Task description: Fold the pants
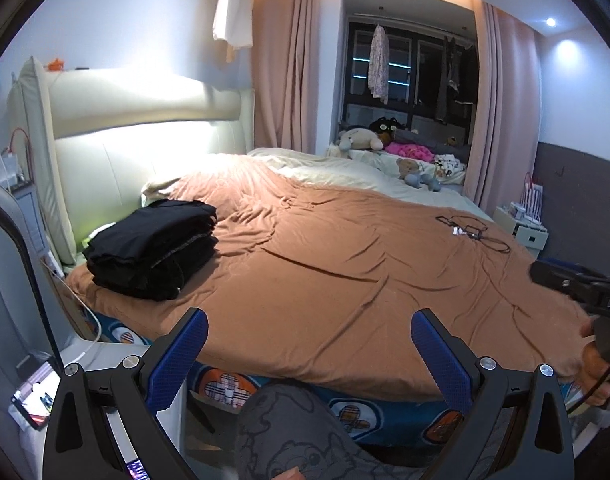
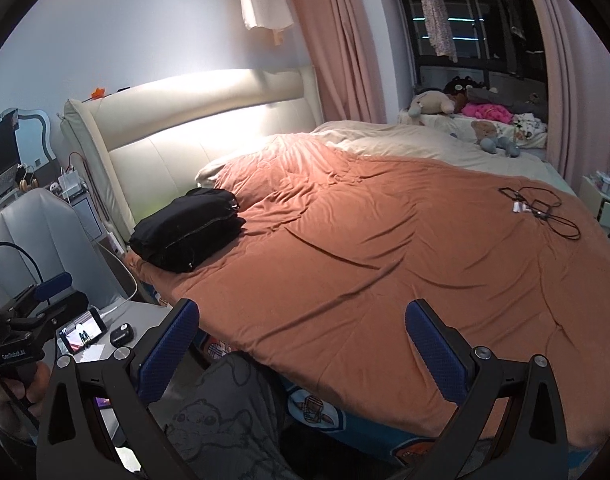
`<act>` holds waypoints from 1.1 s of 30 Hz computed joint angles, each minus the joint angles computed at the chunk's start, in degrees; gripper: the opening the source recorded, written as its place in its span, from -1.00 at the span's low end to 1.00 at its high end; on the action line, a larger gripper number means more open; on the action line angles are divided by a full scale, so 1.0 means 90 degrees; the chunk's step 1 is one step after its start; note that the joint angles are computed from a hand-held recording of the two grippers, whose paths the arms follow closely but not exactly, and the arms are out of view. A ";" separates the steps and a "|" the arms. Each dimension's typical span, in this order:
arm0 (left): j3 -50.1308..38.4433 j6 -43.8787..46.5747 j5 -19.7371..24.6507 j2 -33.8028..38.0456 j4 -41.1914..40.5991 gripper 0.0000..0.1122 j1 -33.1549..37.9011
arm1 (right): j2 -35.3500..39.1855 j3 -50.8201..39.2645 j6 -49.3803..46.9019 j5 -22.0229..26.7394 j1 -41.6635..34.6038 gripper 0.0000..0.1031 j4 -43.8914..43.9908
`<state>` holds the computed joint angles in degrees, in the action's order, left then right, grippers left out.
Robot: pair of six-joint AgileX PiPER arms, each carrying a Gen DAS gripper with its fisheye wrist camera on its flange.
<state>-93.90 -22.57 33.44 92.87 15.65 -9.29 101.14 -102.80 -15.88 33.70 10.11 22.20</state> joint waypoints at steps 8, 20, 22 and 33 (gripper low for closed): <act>0.0619 -0.0369 -0.0435 -0.0336 0.0313 0.83 -0.0070 | -0.0772 0.1524 0.0671 -0.1153 0.0316 1.00 -0.0826; 0.1108 -0.0905 -0.0701 -0.0451 0.0792 0.83 -0.0113 | -0.0985 0.2378 0.0596 -0.1969 0.0542 1.00 -0.0720; 0.1112 -0.0929 -0.0702 -0.0438 0.0813 0.83 -0.0109 | -0.1005 0.2421 0.0641 -0.2000 0.0537 1.00 -0.0723; 0.1143 -0.0984 -0.0736 -0.0445 0.0820 0.83 -0.0106 | -0.1125 0.2609 0.1267 -0.2112 0.0678 1.00 -0.1350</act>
<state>-83.61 -31.43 26.82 88.87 23.03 -10.25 91.01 -79.32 -4.48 14.69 16.21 10.05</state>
